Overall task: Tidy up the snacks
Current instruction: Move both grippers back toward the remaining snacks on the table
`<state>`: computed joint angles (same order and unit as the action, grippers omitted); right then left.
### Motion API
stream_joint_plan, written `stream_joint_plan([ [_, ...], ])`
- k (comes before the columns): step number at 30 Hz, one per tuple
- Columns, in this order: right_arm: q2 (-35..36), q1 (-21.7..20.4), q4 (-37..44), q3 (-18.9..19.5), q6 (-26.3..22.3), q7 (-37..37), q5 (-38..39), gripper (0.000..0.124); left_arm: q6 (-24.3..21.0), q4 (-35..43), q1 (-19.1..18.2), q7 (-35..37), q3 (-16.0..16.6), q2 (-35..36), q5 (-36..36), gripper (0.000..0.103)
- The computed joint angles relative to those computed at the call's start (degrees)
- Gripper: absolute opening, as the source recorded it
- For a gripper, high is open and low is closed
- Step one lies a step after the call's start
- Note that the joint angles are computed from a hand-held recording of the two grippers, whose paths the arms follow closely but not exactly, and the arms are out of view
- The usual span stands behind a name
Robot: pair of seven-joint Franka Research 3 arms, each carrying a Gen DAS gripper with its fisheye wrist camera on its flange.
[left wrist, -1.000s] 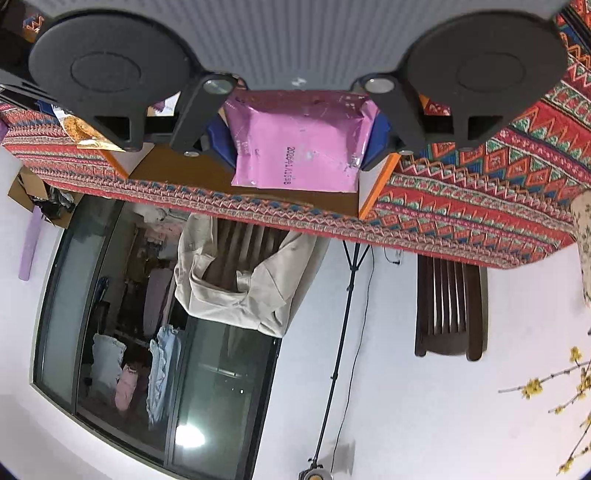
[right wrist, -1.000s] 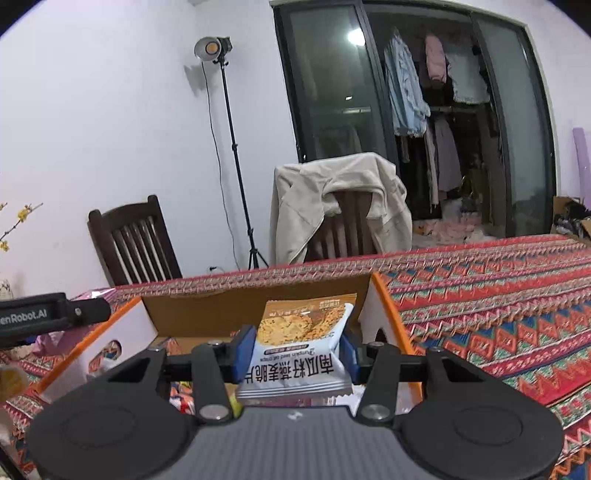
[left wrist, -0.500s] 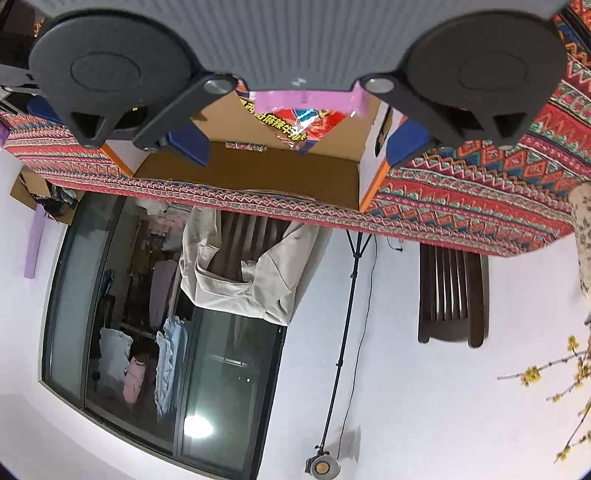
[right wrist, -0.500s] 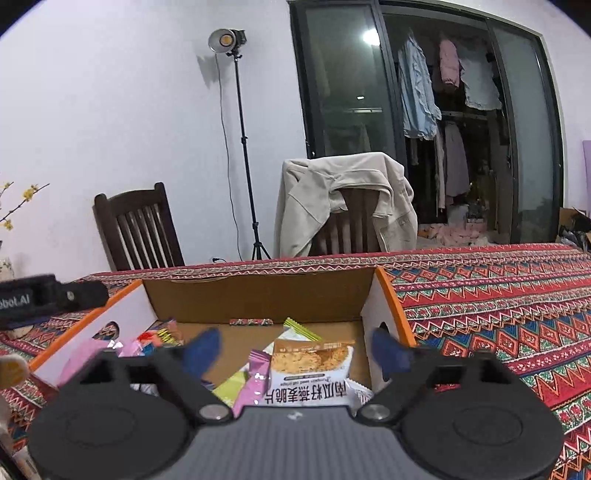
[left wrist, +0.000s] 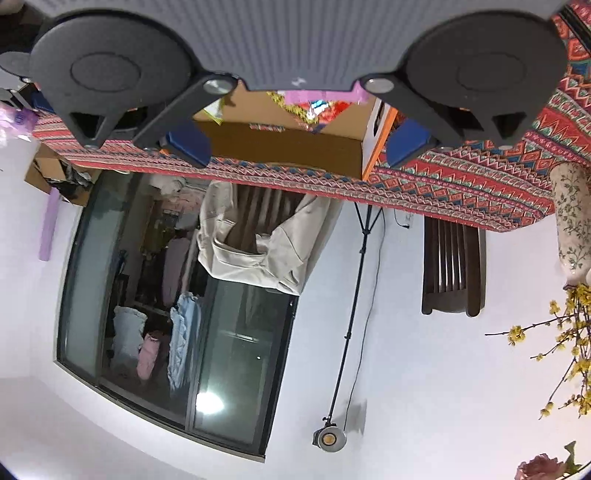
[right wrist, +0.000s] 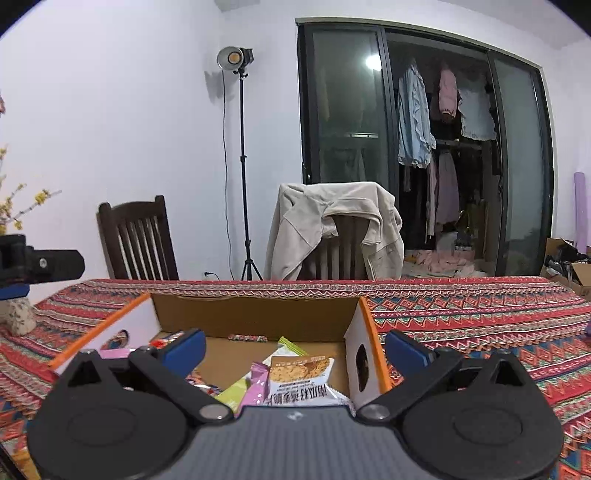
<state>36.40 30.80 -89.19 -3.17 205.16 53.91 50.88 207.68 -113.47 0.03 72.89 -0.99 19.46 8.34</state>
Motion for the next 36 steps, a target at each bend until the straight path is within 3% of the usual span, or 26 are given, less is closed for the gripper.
stream_joint_plan([
  [2,-2.96,-0.86,-4.64,1.76,1.98,0.47,-1.91,0.103,0.36,-2.44,4.81,-5.28,-3.24,-1.85,6.63,0.103],
  [5,-7.12,-2.80,-12.10,4.67,4.33,1.92,-5.64,0.103,0.99,-5.55,8.05,-10.35,-4.34,-3.91,12.94,0.103],
  [10,-11.55,-3.74,-20.77,6.41,4.65,4.15,-7.74,0.103,2.13,-11.19,9.11,-12.18,-2.91,-6.64,17.44,0.103],
  [15,-12.98,-1.59,-24.85,5.63,4.74,2.58,-4.97,0.103,3.14,-15.46,10.36,-12.44,-2.00,-7.99,20.96,0.103],
  [23,-13.46,0.31,-26.96,4.80,3.67,-0.11,1.13,0.103,4.66,-18.30,10.30,-8.46,-0.87,-6.66,20.19,0.103],
  [31,-12.71,1.72,-24.54,3.90,2.95,-6.26,7.80,0.103,4.33,-16.37,12.88,-14.04,-2.12,-4.71,24.23,0.103],
  [36,-10.90,4.56,-19.56,1.03,0.17,-16.62,18.51,0.103,2.98,-15.20,13.57,-16.51,-2.42,-3.97,25.98,0.103],
])
